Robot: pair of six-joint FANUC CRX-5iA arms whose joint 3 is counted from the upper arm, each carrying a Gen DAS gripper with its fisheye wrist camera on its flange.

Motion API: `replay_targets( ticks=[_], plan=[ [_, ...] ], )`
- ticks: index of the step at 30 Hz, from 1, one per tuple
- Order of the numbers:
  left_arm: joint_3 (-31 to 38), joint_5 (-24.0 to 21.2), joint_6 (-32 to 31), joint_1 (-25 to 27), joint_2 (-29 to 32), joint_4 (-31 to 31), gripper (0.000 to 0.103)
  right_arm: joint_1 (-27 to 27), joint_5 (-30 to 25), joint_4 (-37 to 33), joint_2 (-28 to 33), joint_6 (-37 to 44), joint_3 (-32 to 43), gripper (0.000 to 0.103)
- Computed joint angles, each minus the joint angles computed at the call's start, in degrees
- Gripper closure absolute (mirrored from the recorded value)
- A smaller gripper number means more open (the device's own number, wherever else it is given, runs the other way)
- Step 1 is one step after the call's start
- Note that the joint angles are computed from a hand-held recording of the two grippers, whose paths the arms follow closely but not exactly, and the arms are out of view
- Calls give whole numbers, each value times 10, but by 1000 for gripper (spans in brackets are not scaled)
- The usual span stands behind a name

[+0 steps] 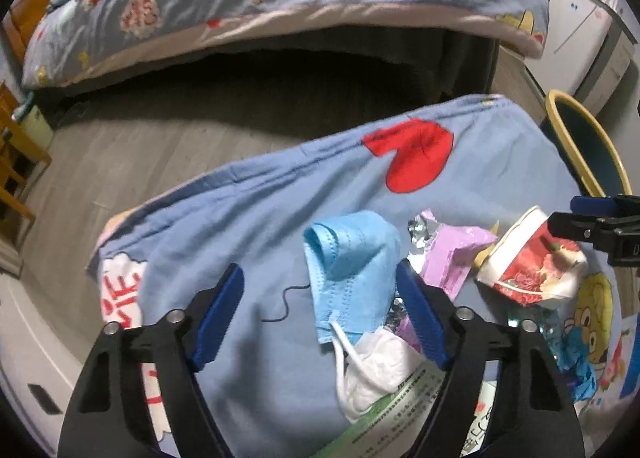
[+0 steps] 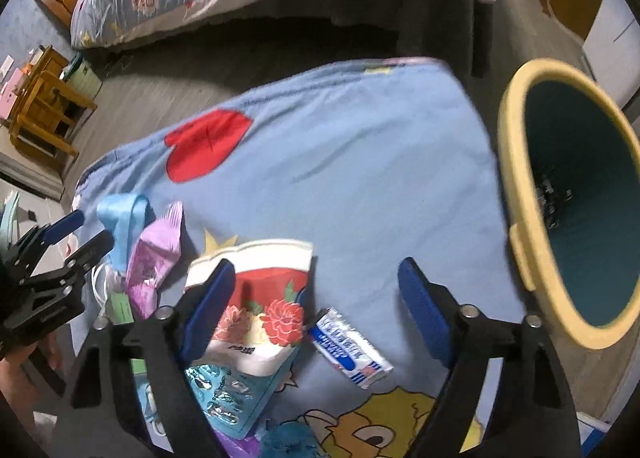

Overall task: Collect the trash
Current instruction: 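Grasp the blue face mask with the left tool while the right tool grasps the red-white paper cup, then carry the paper cup with the right tool over the bin while the left tool holds the mask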

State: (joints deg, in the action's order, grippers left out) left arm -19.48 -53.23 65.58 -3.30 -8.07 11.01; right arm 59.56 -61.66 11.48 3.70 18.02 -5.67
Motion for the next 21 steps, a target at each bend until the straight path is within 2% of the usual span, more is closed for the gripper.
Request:
replay_targets(
  ticks=[7, 9, 11, 12, 13, 14, 16, 21],
  plan=[
    [6, -13, -4, -4, 24, 8, 43, -13, 19, -59, 12, 50, 18, 34],
    [5, -17, -6, -6, 27, 12, 50, -16, 31, -71, 10, 54, 19, 45],
    [6, -21, -14, -6, 29, 19, 61, -17, 36, -75, 8, 55, 20, 64],
    [6, -23, -21, -5, 28, 21, 69, -18, 42, -78, 5, 55, 19, 68],
    [5, -23, -27, -6, 26, 24, 73, -19, 47, -81, 2, 56, 18, 77],
    [5, -25, -34, -5, 25, 29, 75, -19, 57, -82, -4, 52, 15, 80],
    [6, -26, -39, -3, 22, 31, 79, -20, 65, -82, -11, 51, 14, 83],
    [1, -15, -47, 1, 4, 31, 82, -9, 64, -54, -24, 40, 14, 87]
  ],
)
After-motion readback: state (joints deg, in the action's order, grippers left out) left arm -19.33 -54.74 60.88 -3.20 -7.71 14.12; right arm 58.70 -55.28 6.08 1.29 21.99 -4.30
